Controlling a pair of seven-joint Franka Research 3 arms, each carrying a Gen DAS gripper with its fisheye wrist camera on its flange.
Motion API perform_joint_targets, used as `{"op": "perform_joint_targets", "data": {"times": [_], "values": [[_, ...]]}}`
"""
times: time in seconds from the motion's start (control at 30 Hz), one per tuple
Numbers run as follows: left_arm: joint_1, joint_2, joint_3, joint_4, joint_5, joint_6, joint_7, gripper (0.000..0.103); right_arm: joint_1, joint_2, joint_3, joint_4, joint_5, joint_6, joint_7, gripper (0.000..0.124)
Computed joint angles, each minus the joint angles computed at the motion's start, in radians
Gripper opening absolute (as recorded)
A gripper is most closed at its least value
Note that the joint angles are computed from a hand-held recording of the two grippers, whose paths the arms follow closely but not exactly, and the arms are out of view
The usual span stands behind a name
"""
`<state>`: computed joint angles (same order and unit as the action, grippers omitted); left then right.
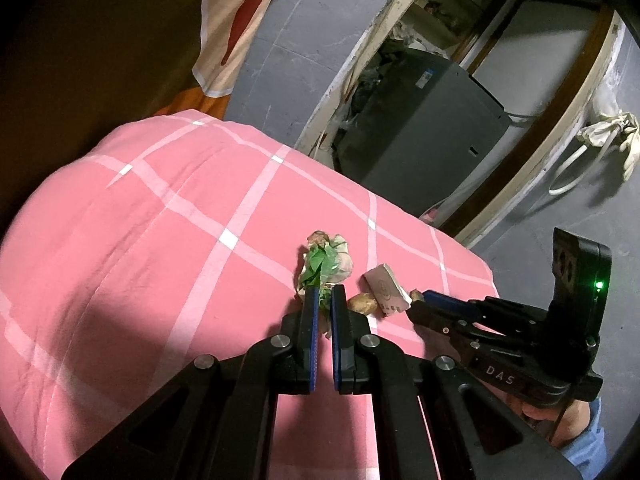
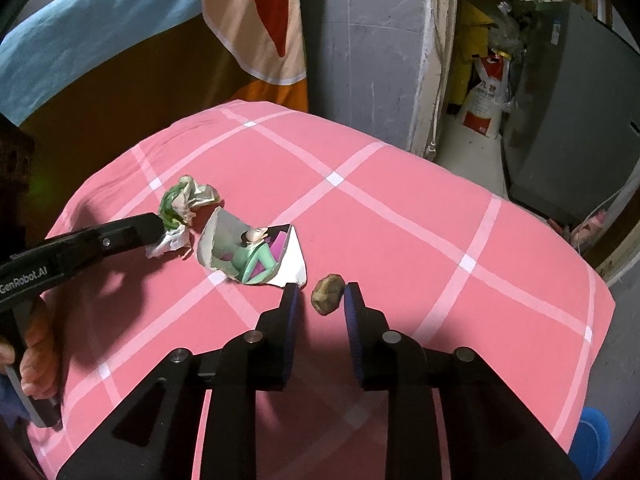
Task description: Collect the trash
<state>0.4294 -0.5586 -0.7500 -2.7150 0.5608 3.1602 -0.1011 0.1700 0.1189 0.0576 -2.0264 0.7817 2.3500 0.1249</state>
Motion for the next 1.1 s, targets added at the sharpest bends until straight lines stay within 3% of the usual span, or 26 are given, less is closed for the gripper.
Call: {"op": "perform_joint_targets", "data": {"times": [0.03, 0.27, 0.37, 0.63, 0.87, 1.1], "values": [[0.005, -0.006, -0.004, -0.004, 0.002, 0.011, -0.004, 0.004, -0.002, 0.001, -0.001, 0.004, 0.000, -0.010, -0.003, 0.010], [0.076, -0.082, -0.079, -0.044, -0.056, 0.106, -0.002, 0.003, -0.010, -0.024, -0.002, -0.020, 0.064, 0.005, -0.051, 0.010], [0.084, -0.107, -0.103, -0.044, -0.095, 0.106, 0.020, 0.003, -0.019, -0.048, -0.008, -0.039, 0.146, 0.001, -0.114, 0.010], [0.069, -0.213, -0.149, -0.020, -0.114, 0.026, 0.032, 0.003, -0.045, -0.162, -0.066, -0.137, 0.464, -0.074, -0.405, 0.010], [0.053, -0.279, -0.167, 0.016, -0.063, -0.024, -0.003, 0.003, -0.056, -0.219, -0.111, -0.188, 0.584, -0.132, -0.524, 0.010], [0.128, -0.333, -0.262, 0.133, 0.006, -0.040, -0.045, 0.003, -0.099, -0.285, -0.171, -0.241, 0.718, -0.215, -0.619, 0.010]]}}
